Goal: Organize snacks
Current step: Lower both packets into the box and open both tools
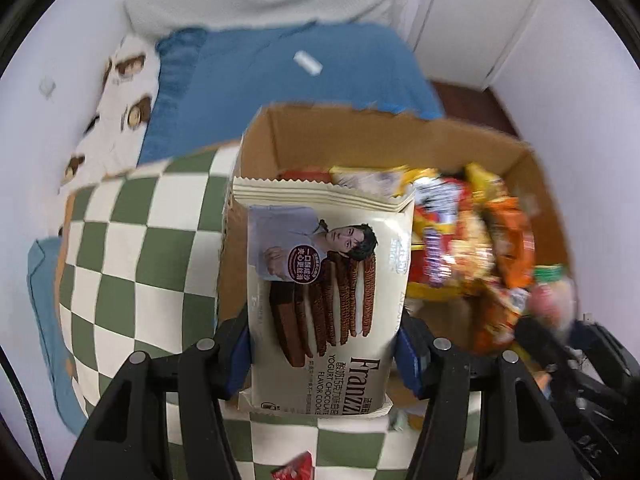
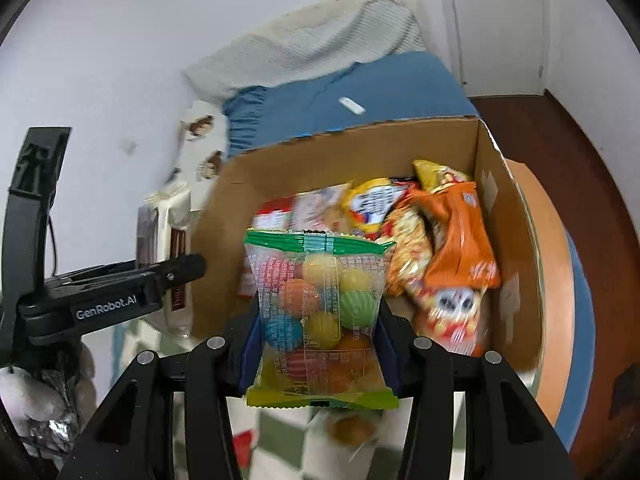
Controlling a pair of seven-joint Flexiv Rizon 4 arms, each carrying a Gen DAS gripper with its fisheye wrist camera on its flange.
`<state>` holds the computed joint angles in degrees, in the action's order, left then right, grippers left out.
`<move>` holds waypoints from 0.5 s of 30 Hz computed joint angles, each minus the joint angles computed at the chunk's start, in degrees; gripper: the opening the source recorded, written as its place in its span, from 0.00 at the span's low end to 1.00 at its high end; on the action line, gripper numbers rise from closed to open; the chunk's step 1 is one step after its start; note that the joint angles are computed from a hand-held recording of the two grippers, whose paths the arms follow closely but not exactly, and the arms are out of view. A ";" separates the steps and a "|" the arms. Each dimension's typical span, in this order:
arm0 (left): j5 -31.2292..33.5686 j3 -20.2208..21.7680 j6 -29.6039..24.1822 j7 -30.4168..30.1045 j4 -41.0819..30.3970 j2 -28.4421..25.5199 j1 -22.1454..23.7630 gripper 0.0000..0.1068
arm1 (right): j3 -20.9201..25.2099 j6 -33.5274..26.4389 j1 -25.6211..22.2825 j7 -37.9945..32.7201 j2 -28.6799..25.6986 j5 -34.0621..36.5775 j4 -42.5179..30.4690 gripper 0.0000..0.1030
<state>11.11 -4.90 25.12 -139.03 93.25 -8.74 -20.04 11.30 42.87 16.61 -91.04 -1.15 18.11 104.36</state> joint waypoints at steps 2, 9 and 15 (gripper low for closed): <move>-2.28 0.52 -0.41 1.12 0.70 -1.52 1.19 0.53 | -0.21 0.67 0.51 1.69 -2.78 -2.12 -0.86 0.50; -2.49 0.85 -1.58 2.56 1.98 -2.92 1.01 0.56 | 0.39 -0.87 0.10 3.04 -9.12 -4.77 -2.32 0.57; -3.89 0.57 0.51 2.52 3.34 -2.62 0.67 0.83 | 0.52 -3.81 0.24 4.47 -10.59 -8.91 -2.44 0.93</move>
